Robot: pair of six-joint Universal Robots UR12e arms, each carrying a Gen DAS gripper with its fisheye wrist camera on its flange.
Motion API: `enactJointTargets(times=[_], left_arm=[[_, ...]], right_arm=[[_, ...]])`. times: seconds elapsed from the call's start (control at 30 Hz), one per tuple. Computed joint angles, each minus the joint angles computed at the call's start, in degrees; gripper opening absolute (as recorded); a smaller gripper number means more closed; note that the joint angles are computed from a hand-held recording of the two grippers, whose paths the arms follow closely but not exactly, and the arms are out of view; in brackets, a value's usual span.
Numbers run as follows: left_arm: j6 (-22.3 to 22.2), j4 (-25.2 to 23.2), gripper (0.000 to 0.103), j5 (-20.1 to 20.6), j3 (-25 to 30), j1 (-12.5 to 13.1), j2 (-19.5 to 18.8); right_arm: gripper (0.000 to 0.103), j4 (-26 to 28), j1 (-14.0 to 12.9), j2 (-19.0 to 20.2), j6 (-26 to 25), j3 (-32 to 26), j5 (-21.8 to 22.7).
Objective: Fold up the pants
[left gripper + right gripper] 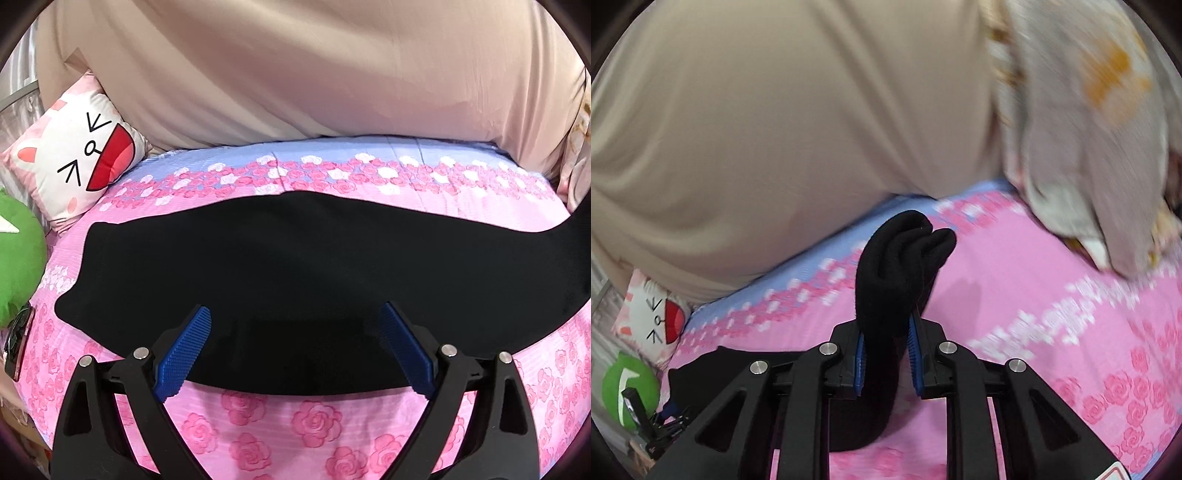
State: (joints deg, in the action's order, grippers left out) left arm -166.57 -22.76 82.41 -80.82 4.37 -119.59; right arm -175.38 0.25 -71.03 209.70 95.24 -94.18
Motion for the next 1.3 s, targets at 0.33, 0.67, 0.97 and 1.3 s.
enactJointTargets(times=[0.33, 0.67, 0.97, 1.3], left_arm=[[-0.61, 2.59, 0.091, -3.64, -1.67, 3.30, 1.48], [-1.01, 2.89, 0.091, -3.62, -2.60, 5.66, 1.44], [-0.85, 1.48, 0.091, -5.10, -2.97, 6.73, 1.20], [-2.37, -8.26, 0.092, -17.41, 0.98, 7.24, 0.36]], right_arm=[[0.018, 7.46, 8.52, 8.73, -12.49, -19.52, 1.55], [0.018, 19.51, 14.16, 20.81, -18.47, -34.40, 7.94], [0.039, 29.48, 15.57, 25.96, -19.11, -35.81, 13.41], [0.064, 11.90, 13.78, 11.11, -9.91, -10.30, -2.25]])
